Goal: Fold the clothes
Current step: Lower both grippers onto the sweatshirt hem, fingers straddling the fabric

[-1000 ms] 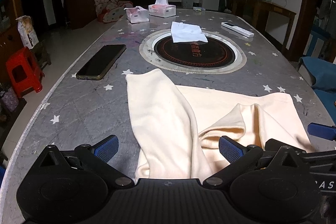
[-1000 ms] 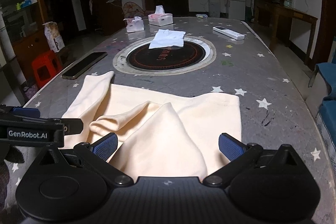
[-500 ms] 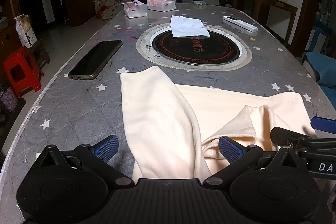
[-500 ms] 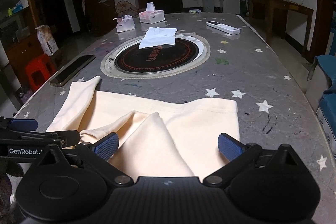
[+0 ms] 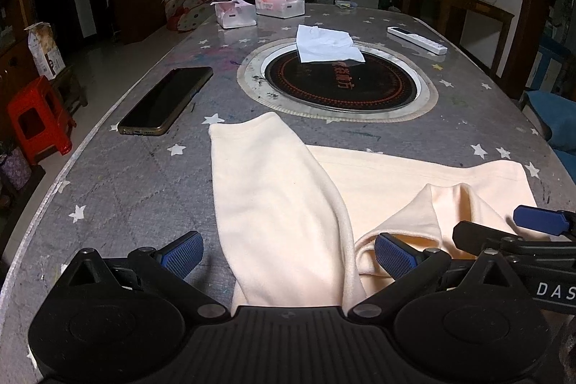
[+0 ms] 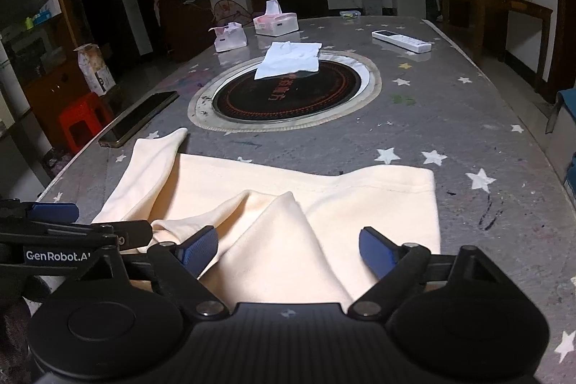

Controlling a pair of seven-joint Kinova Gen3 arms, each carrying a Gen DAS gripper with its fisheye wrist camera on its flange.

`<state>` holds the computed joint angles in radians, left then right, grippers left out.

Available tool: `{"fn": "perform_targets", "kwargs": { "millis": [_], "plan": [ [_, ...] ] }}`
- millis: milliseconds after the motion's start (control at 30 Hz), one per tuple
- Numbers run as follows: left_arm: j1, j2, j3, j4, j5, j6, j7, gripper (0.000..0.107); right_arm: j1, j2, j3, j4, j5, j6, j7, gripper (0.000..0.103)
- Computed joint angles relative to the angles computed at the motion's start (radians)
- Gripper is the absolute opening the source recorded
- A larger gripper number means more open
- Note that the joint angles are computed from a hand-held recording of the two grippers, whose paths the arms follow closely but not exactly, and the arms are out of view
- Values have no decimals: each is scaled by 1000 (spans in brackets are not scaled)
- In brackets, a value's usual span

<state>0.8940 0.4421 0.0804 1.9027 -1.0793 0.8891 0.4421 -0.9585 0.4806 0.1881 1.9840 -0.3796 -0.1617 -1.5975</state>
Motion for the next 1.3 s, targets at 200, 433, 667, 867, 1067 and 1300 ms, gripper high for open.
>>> {"fn": "perform_targets", "kwargs": {
  "millis": [200, 433, 667, 867, 1067, 1300],
  "plan": [
    [2, -3, 1, 3, -6, 0, 7, 103, -12, -1, 14, 1, -10, -1, 4, 87],
    [8, -14, 9, 11, -9, 7, 15, 103, -38, 1, 43, -2, -31, 6, 11, 88],
    [10, -27, 20, 24, -7, 18, 26, 103, -64, -4, 68, 2, -42, 7, 17, 87],
    [11, -31, 27, 34, -19, 21, 40, 103, -116, -1, 124, -4, -63, 26, 25, 87],
    [13, -31, 33, 36, -31, 26, 40, 103, -170, 5, 185, -12, -61, 44, 18, 87],
    [16, -43, 39, 45, -42, 32, 49, 103, -199, 9, 215, -17, -42, 53, 1, 86]
  ]
}}
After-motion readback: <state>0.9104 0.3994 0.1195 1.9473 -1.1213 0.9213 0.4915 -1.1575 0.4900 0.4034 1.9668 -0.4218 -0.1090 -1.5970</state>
